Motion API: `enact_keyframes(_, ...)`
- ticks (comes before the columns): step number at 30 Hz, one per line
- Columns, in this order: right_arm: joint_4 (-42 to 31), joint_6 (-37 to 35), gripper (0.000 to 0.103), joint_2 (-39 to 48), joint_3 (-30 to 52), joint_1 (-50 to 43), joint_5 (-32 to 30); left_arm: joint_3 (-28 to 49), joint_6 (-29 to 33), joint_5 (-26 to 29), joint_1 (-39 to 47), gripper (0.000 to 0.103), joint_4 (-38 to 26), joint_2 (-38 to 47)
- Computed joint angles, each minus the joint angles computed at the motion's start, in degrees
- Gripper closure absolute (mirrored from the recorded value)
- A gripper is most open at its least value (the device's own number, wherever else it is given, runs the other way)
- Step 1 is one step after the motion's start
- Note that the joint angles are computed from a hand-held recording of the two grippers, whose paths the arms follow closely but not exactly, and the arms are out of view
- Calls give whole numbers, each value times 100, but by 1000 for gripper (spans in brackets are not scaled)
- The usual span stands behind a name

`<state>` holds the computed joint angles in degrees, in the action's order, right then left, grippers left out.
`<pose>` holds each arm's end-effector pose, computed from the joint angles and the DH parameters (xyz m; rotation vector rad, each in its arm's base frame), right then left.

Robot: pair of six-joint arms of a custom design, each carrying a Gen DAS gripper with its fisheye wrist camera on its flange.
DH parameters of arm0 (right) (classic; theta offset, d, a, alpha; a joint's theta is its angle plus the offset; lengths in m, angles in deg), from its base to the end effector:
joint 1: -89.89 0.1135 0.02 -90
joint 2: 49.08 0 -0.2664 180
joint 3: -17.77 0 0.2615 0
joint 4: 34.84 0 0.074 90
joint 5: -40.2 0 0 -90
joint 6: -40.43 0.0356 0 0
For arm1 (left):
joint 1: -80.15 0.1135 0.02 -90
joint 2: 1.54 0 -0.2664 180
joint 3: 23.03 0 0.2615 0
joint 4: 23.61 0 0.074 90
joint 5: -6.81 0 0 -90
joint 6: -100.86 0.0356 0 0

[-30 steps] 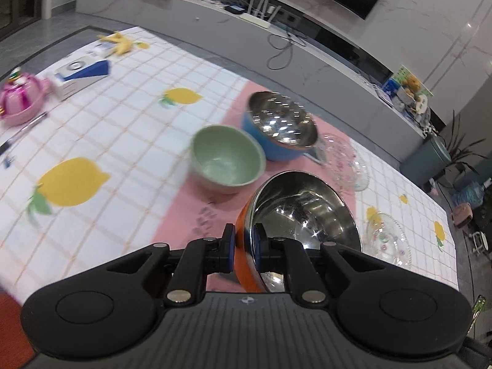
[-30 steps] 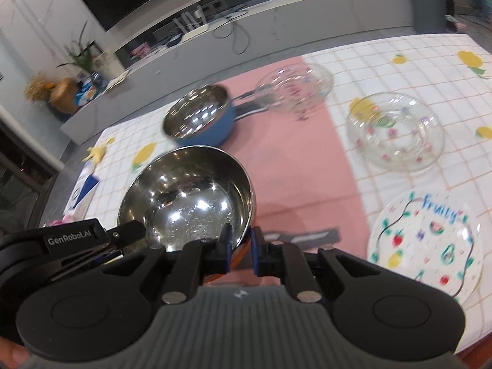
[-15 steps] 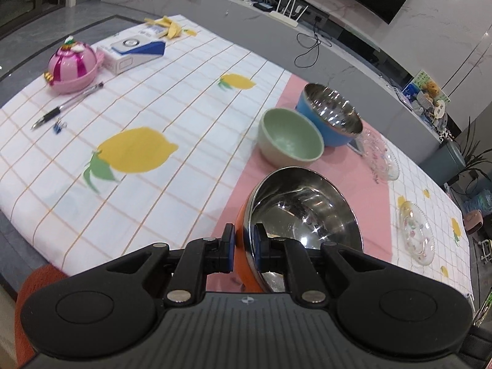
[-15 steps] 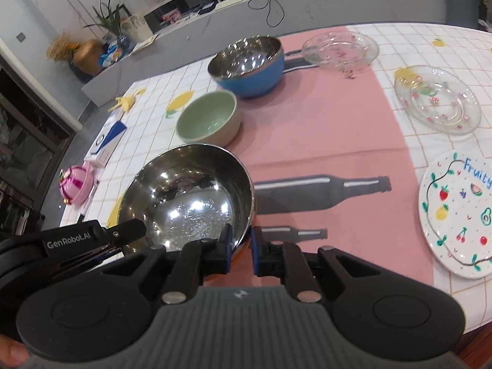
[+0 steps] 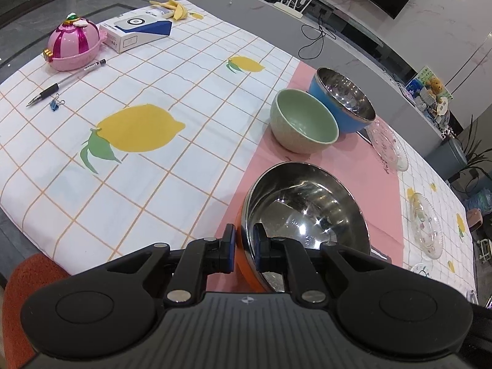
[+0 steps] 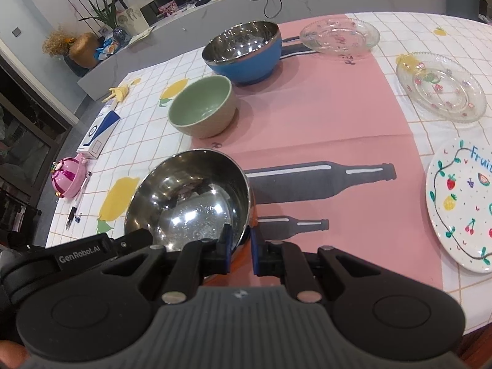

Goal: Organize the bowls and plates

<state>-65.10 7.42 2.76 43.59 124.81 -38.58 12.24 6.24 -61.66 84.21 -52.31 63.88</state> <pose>0.1277 0.0807 0.1177 0.5669 2.5073 0.3843 0.1912 0.0005 0.1327 -0.0584 2.5625 -0.4901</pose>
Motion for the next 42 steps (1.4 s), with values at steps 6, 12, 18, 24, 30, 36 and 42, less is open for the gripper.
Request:
enact_keyframes(6,321,-134,93,273,45,-168,-99,98,56,35,71,91,112,245)
enact_keyframes(12,325,-149,78,188,54,-123,-124,-43,297,-300,-171,83,231,-89)
enact_keyframes(18,-81,-202,64,-95,190,119,354,-124,356,-498,-186,62,318,-506)
enact_keyframes(24,-744,-56,56,-563,341,416,1185,29,500,-529,-196,60,236,-952)
enact_keyframes(30,-964,-434,51,-751,565,202,1498,628,540,-631,-613,60,232,-734)
enact_keyframes(36,-732,-1158,43,-742,758,-643,1225,1336,595,-501,-1064,60,166,-88)
enact_keyframes(42,-156,-1995,41,-262,1026,-1643,701,2110,557,-468,-1366,60,225,863)
